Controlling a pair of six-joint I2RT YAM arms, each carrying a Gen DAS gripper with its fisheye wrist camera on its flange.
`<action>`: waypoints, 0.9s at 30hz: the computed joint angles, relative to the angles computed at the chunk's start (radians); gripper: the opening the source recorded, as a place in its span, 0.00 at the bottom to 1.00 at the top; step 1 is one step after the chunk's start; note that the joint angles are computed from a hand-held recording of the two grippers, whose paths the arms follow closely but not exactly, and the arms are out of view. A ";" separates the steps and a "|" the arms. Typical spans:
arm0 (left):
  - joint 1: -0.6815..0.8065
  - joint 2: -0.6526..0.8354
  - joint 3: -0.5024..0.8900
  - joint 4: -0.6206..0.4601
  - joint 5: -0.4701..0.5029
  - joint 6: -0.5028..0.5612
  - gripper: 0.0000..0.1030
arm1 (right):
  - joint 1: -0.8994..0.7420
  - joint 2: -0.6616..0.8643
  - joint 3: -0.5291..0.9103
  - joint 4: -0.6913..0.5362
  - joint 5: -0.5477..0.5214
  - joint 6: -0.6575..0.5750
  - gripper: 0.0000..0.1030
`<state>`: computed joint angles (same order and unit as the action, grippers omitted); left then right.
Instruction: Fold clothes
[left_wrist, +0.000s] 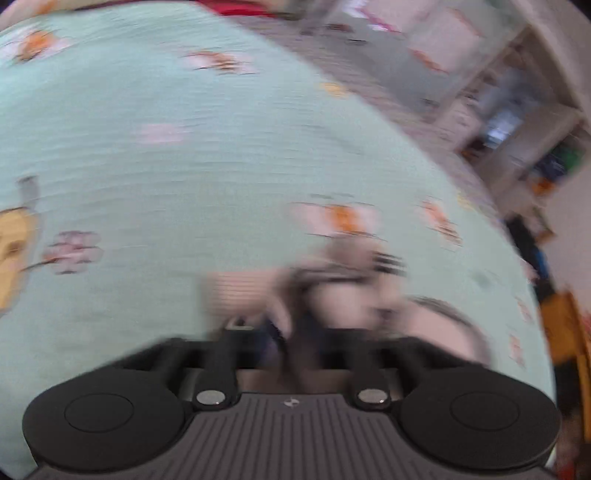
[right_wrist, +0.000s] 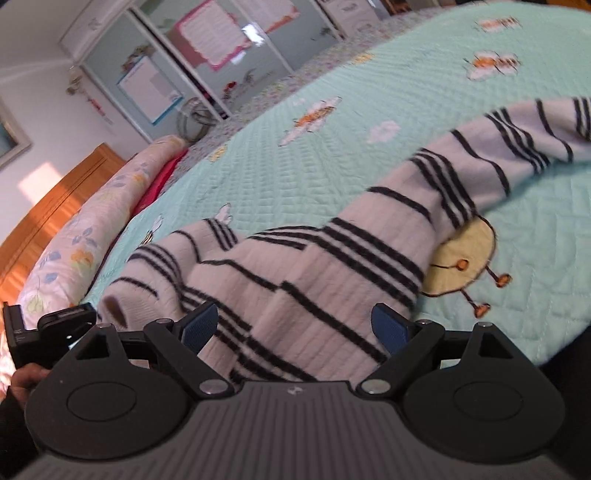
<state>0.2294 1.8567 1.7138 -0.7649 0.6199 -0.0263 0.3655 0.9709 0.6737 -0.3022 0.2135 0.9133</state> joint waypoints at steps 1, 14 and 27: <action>-0.030 -0.062 -0.055 0.038 0.019 0.027 0.03 | -0.008 -0.004 -0.006 0.004 0.003 0.003 0.87; -0.288 -0.506 -0.571 0.037 0.080 0.527 0.07 | -0.016 -0.090 -0.019 0.040 0.090 0.022 0.87; -0.086 -0.371 -0.300 0.040 0.221 0.284 0.61 | 0.061 0.110 0.004 0.096 -0.031 -0.119 0.81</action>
